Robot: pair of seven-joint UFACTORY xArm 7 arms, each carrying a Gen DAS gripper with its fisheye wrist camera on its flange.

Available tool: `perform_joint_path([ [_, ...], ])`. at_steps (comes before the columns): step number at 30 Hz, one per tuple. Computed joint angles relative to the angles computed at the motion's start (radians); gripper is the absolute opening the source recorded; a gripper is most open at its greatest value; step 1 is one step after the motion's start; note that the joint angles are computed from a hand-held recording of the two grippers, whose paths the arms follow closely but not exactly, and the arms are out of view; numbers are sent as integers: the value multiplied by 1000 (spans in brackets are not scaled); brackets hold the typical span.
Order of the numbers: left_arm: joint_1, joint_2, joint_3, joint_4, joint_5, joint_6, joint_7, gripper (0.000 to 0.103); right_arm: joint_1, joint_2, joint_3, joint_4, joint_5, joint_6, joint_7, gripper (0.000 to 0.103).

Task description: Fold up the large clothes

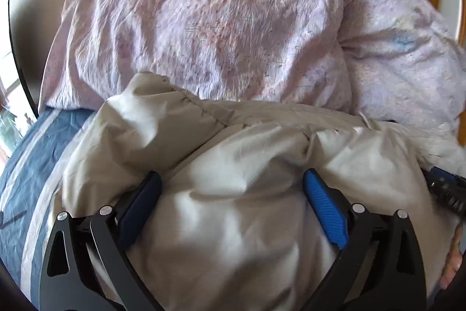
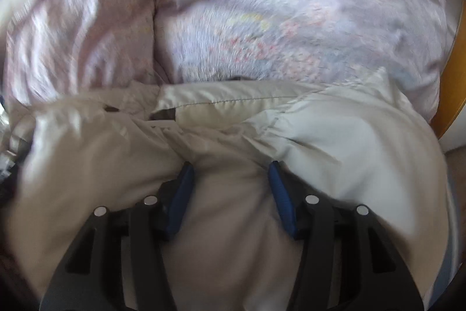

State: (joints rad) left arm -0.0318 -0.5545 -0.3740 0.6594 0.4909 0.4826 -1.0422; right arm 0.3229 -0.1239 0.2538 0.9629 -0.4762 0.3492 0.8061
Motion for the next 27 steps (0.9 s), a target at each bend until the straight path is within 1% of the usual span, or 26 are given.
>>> perform_joint_path([
  [1,-17,-24,15,-16,-13,-7,9,99,-9,-44,-8,-37,-6,-30,17,53],
  [2,-20,-61,21,-35,-15,-11,10,99,-35,-95,-8,-77,-30,-59,52,54],
  [3,-5,-90,13,-47,-7,-15,3,99,-82,-132,13,-99,-74,-58,108,55],
  [4,24,-116,-2,-54,12,-14,-8,99,-126,-155,34,-110,-95,-44,136,55],
  [5,51,-122,-19,-50,25,-5,-14,99,-128,-160,16,-119,-81,-41,123,55],
  [7,95,-101,-38,-31,45,24,-18,99,-131,-131,6,-103,-26,10,84,54],
  [9,114,-67,-45,-17,54,52,-30,99,-123,-76,3,-63,3,79,41,53],
  [10,122,-51,-45,-16,60,58,-45,100,-123,-47,5,-54,-8,89,46,53],
  [12,123,-36,-32,-24,70,43,-72,101,-119,-23,3,-47,-46,88,77,53],
  [15,148,-13,-43,-18,120,52,-118,102,-91,18,-30,-20,2,93,45,53],
  [17,130,11,-3,-19,105,35,-125,102,-78,31,-45,-17,20,83,27,54],
  [19,127,26,18,-26,102,12,-146,102,-76,42,-51,-24,-17,56,47,54],
  [21,142,31,3,-28,132,6,-182,102,-80,52,-51,-25,-88,42,105,54],
  [23,153,40,-12,-21,164,13,-213,102,-79,72,-49,-7,-175,56,177,54],
  [25,146,59,-12,-2,177,41,-222,102,-61,87,-44,23,-253,117,237,55],
  [26,129,68,-8,13,175,75,-206,102,-65,88,-26,17,-267,133,248,57],
  [27,102,62,5,22,159,119,-177,102,-38,72,-50,11,-238,149,223,57],
])
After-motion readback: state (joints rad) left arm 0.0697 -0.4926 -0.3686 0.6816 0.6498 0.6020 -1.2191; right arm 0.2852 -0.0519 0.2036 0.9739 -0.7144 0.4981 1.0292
